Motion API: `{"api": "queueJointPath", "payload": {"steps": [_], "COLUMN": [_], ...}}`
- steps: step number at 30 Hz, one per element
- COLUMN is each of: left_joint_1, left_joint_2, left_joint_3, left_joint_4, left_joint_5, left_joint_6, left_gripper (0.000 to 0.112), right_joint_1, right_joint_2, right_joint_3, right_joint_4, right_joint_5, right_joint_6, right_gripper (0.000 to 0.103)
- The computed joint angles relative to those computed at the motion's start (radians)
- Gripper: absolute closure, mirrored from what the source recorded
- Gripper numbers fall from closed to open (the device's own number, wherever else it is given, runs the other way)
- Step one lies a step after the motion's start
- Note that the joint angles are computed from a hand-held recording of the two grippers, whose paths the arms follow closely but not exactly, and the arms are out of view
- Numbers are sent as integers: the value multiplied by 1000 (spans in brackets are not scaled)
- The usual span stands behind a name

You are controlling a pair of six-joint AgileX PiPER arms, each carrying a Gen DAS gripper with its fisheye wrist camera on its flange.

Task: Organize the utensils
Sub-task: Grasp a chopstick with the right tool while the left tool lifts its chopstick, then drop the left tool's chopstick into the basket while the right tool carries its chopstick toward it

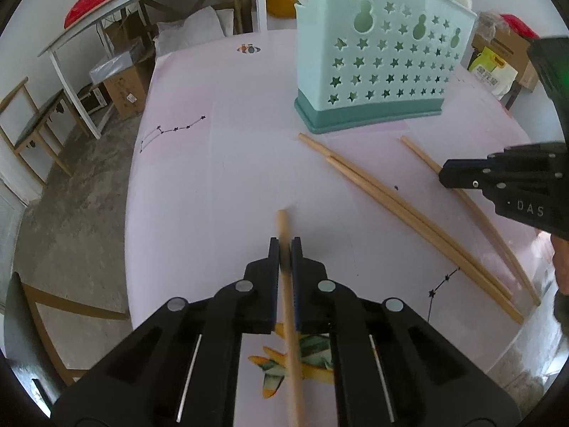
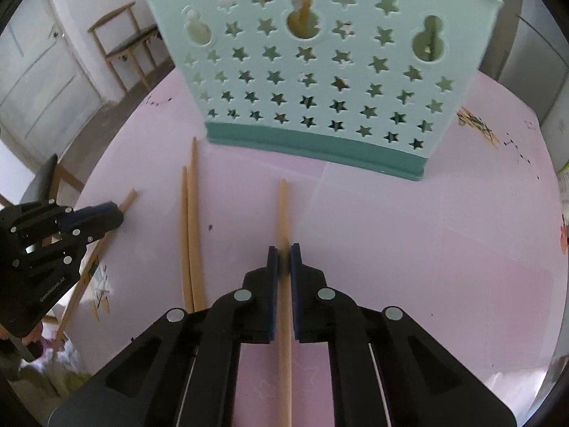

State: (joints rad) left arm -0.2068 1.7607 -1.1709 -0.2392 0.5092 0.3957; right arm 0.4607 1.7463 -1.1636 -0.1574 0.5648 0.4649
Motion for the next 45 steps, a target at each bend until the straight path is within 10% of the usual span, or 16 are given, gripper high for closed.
{"api": "queueJointPath", "payload": {"steps": [10, 30, 45], "left_joint_1": [123, 232, -22], "left_joint_2": [-146, -181, 100], "left_joint_3": [8, -354, -795], "left_joint_4": [-377, -893, -771], "left_joint_5": [88, 387, 43], "left_joint_6": [320, 531, 280], "left_gripper": [107, 107, 107], "right_joint_1": [-26, -125, -233], "right_joint_2": [-321, -486, -502], "right_joint_3": [189, 301, 366], "right_joint_4": [-75, 89, 633], "right_joint_5": [-138, -266, -298], "right_joint_6": [182, 74, -450], "right_gripper": [96, 96, 96]}}
